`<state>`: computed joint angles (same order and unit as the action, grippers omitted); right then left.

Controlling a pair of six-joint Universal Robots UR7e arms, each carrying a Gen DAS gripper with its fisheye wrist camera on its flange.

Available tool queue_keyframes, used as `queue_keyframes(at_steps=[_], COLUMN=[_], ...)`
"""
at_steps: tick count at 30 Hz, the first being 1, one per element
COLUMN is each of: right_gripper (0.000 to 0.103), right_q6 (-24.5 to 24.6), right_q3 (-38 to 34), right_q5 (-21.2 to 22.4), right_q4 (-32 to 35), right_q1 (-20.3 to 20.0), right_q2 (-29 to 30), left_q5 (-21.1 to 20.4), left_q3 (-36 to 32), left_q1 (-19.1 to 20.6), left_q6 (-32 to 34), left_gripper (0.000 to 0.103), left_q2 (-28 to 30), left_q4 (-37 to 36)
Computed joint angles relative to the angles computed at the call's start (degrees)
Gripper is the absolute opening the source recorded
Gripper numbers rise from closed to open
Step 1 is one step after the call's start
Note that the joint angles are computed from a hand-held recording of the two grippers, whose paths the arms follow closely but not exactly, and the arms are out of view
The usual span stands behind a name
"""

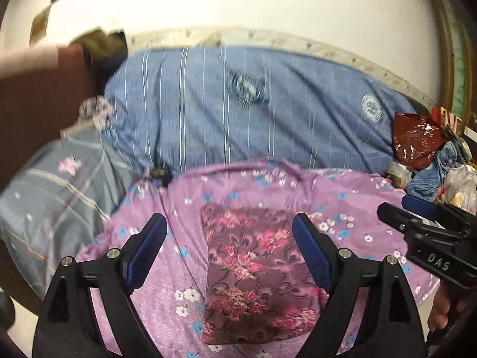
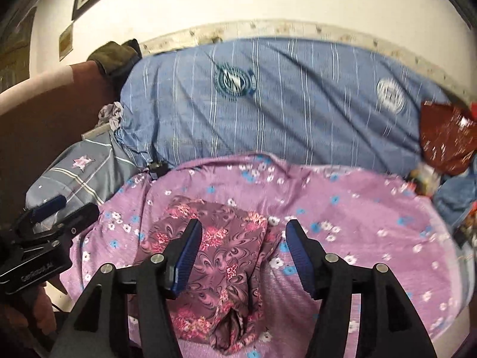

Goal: Fold small clothes

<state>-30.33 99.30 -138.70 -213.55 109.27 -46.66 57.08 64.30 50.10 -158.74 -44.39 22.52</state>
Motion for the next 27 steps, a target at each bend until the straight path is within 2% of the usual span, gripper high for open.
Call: queue_keyframes(at_steps=[3, 4, 7, 12, 27], right_gripper=[0.062, 0.063, 0.064, 0.064, 0.066], right_q6=[-2.86, -4.24, -7.85, -13.04, -21.3], right_q3=[0.14, 0.03, -0.56, -1.25, -3.05], right_q5=[-2.78, -3.73, -6.27, -8.75, -10.74], right_q4=[-3.62, -5.15, -9.03, -14.75, -23.45], right_q1=[2.19, 2.92, 4.61, 6.62, 9.39], right_q2=[0.16, 0.3, 0.94, 1.49, 3.06], left_q5=[-1.76, -1.93, -2.62, -3.32, -7.67], left_q3=[5.2, 7.13, 10.59, 13.92, 16.1], left_q1=[-2.09, -2.71, -4.16, -6.08, -7.93], left_q6=[2.79, 3.83, 5.66, 7.39, 5.5], left_gripper=[0.097, 0.103, 0.103, 0.103, 0.103], left_q2=[-3.79, -5.21, -7.86, -10.68, -13.36], left_q4=[-5.29, -7.46, -11.36, -13.85, -15.83])
